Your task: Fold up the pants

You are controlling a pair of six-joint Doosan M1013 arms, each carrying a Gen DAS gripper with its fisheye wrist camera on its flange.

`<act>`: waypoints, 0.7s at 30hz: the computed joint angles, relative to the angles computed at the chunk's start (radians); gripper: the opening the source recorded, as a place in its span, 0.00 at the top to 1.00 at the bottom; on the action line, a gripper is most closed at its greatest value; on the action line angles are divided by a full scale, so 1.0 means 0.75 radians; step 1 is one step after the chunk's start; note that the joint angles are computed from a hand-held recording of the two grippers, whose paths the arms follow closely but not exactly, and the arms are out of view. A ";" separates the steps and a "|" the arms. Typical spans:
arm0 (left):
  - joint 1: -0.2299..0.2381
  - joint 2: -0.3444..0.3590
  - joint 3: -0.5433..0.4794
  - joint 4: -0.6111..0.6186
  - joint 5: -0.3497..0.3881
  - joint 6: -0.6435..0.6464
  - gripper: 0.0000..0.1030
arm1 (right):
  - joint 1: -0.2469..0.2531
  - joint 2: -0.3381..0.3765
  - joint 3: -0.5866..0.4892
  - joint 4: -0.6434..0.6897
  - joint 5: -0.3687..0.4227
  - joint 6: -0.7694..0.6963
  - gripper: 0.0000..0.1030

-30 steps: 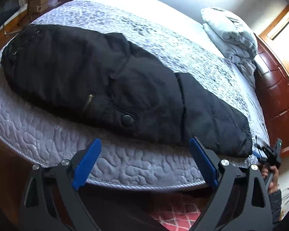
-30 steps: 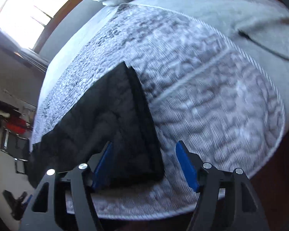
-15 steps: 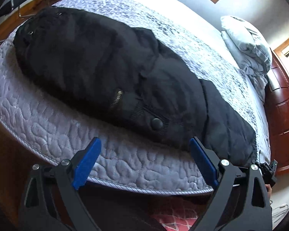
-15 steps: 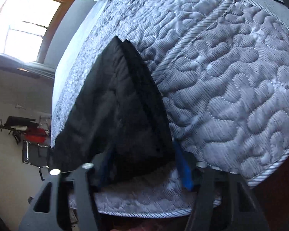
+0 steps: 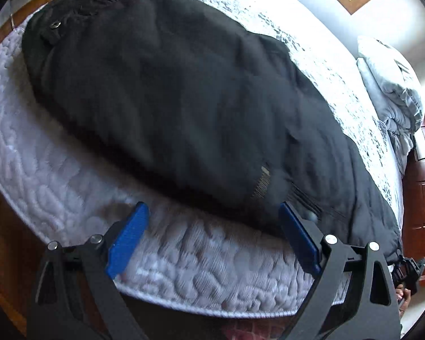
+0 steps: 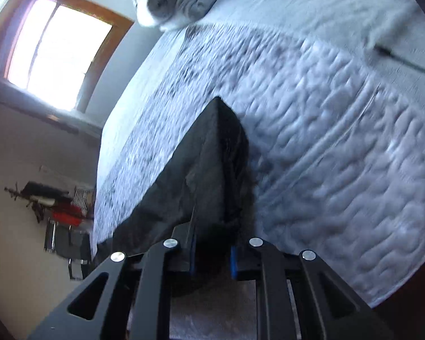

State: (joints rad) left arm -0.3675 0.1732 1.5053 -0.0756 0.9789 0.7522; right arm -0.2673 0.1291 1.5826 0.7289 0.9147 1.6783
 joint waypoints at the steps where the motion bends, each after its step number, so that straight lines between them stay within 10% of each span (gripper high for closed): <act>1: 0.007 0.004 0.003 -0.020 -0.007 0.016 0.11 | -0.010 -0.003 0.004 -0.014 -0.010 0.017 0.84; 12: 0.024 -0.028 0.067 -0.152 -0.118 0.135 0.10 | -0.057 -0.027 0.109 -0.107 -0.022 0.117 0.83; 17: 0.033 -0.142 0.157 0.042 -0.182 -0.066 0.10 | -0.051 -0.015 0.085 -0.143 -0.001 0.112 0.82; 21: 0.084 -0.124 0.129 0.089 -0.052 -0.190 0.10 | -0.046 -0.005 0.073 -0.156 0.008 0.124 0.82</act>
State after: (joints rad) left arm -0.3045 0.0805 1.6016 -0.0090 0.9397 0.6094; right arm -0.3019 0.1255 1.6370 0.6117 0.9204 1.7711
